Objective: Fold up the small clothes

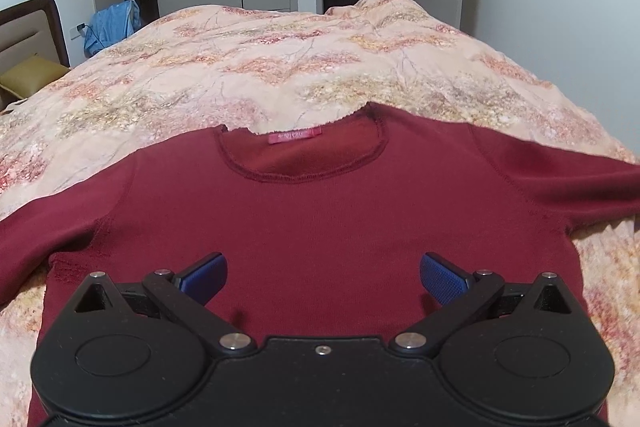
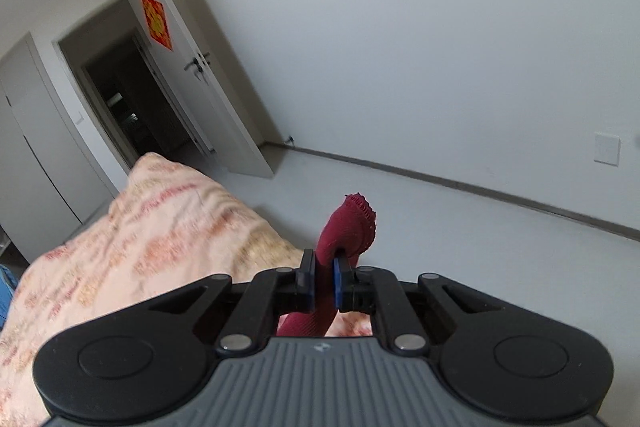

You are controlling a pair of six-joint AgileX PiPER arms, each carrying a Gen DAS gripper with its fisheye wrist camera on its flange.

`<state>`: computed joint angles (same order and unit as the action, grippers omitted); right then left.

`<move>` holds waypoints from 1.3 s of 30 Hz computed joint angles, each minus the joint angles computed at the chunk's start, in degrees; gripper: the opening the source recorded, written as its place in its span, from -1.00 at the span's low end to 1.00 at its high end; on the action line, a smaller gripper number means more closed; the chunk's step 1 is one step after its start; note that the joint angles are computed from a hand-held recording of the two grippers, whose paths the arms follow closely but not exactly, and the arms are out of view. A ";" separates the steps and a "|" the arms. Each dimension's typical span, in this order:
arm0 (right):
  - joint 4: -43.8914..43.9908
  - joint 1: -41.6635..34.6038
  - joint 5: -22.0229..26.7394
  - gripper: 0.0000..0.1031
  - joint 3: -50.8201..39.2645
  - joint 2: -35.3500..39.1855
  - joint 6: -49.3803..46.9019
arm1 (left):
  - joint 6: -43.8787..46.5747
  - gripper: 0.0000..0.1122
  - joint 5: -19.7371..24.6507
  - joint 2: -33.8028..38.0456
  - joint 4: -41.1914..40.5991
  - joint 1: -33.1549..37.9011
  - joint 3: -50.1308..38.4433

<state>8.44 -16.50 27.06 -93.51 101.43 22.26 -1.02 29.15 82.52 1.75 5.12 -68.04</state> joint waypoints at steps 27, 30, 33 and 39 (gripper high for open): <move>-17.01 55.02 9.66 -0.80 -39.82 20.51 -3.93 | 25.58 0.82 13.37 -2.92 -31.62 33.83 -12.58; -21.02 60.59 9.65 -0.80 -33.87 19.74 -0.01 | 27.80 0.82 14.64 -1.77 -34.27 36.50 -12.73; -20.57 62.13 9.29 -0.80 -29.46 19.57 0.25 | 30.20 0.82 15.00 -0.78 -37.35 37.89 -11.87; -10.67 60.16 8.62 0.45 -21.68 14.09 -12.21 | 31.82 0.82 15.31 2.08 -41.43 36.46 -10.24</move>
